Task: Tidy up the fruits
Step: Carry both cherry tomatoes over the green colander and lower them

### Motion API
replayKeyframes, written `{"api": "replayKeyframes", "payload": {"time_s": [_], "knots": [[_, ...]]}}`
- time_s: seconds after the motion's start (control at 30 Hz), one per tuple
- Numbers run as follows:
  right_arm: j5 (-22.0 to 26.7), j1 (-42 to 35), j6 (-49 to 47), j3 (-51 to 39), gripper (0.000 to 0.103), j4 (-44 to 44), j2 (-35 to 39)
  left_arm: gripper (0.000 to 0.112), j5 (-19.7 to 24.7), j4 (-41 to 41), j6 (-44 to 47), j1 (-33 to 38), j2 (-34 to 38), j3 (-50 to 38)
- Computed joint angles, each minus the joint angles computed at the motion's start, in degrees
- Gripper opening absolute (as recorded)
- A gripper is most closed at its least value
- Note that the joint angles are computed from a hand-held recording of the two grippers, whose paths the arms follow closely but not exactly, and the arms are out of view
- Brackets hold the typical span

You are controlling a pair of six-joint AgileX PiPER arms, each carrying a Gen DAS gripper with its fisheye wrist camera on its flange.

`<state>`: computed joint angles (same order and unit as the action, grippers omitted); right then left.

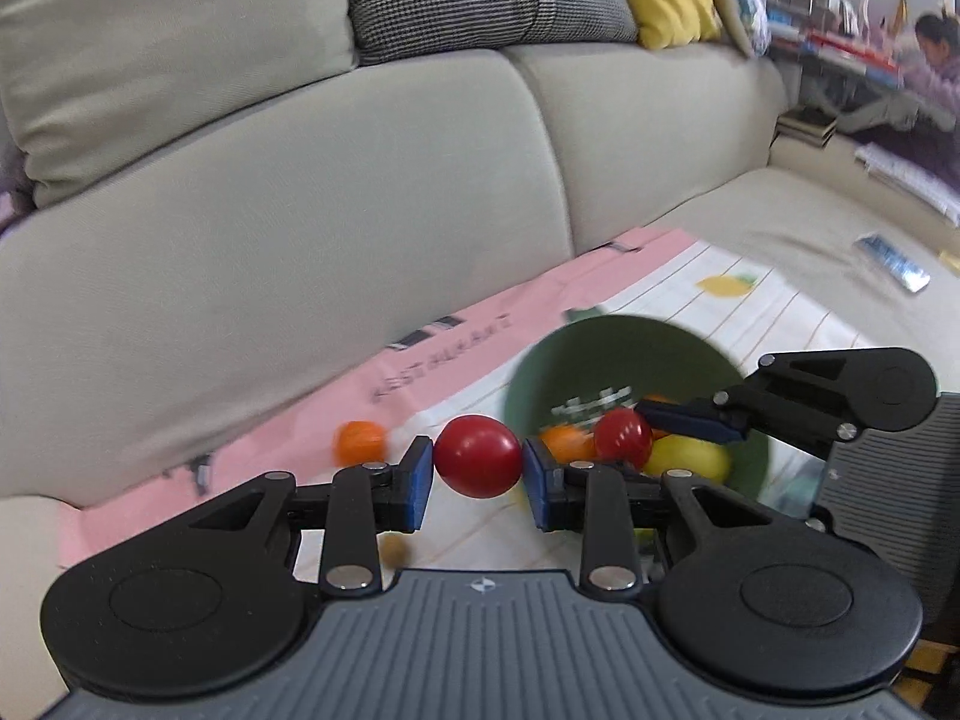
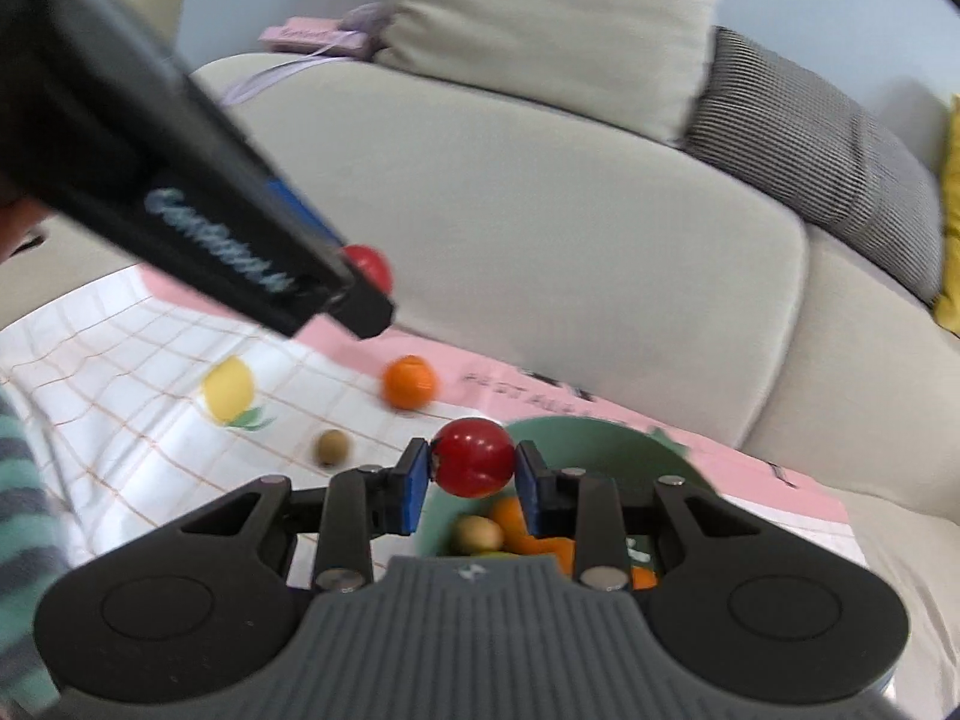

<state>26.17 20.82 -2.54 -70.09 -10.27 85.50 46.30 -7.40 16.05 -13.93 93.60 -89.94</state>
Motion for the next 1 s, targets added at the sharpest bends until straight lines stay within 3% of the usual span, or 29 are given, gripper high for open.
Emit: {"api": "replayKeyframes", "payload": {"time_s": [0.27, 0.47, 0.6, 1.0], "knots": [[0.41, -9.69, -4.14, 0.27, 0.028, 8.25, 0.44, 0.035, -3.68, 1.07, -11.73, -5.64, 5.80, -1.91], [0.67, -13.08, -9.21, -2.21, 0.028, 15.48, 5.21, 0.035, -1.73, -3.87, -17.33, -4.79, 12.46, -7.58], [1.11, -14.20, -11.27, -4.38, 0.028, 18.66, 8.42, 0.035, -0.58, -2.53, -19.37, -5.22, 15.94, -10.89], [1.26, -13.78, -6.81, -9.51, 0.028, 15.05, 15.21, 0.035, 4.13, 0.02, -22.28, -5.80, 23.80, -19.40]]}}
